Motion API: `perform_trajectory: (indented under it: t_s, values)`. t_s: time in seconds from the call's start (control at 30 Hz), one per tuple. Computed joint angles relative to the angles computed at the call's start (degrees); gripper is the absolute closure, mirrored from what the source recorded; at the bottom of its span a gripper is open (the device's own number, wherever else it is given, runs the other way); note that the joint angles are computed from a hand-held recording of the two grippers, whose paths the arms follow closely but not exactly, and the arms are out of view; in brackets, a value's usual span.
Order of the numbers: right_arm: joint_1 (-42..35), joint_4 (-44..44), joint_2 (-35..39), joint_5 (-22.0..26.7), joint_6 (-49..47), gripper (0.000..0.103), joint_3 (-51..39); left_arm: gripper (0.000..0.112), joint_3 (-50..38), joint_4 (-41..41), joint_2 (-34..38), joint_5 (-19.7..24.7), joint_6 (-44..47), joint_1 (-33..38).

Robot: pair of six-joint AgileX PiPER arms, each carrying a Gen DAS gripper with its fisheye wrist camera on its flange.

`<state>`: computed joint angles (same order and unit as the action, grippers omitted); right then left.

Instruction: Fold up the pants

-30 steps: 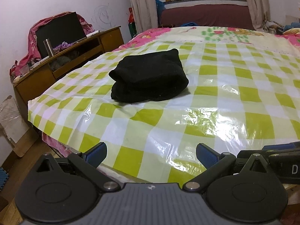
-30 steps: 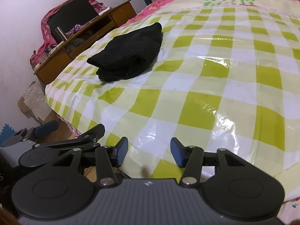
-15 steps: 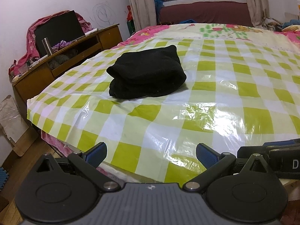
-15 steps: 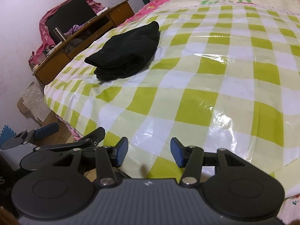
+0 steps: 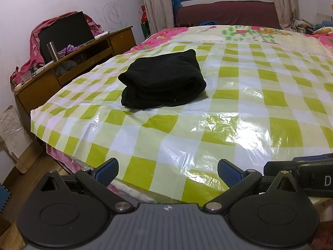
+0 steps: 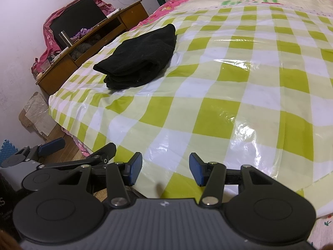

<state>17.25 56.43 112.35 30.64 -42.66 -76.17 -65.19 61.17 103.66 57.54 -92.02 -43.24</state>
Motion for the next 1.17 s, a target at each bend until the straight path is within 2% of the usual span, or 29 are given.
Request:
perform_trajectory:
  t_s: [0.33,1.17]
  values:
    - [-0.07,-0.14,0.02,0.06,0.08,0.051,0.00,0.009,-0.03,0.05,0.11,0.33,-0.10,-0.25]
    - [2.40,-4.07,-1.82,-4.65,2.42,0.051,1.93,0.009,0.19,0.93,0.61,1.87,-0.38,-1.17]
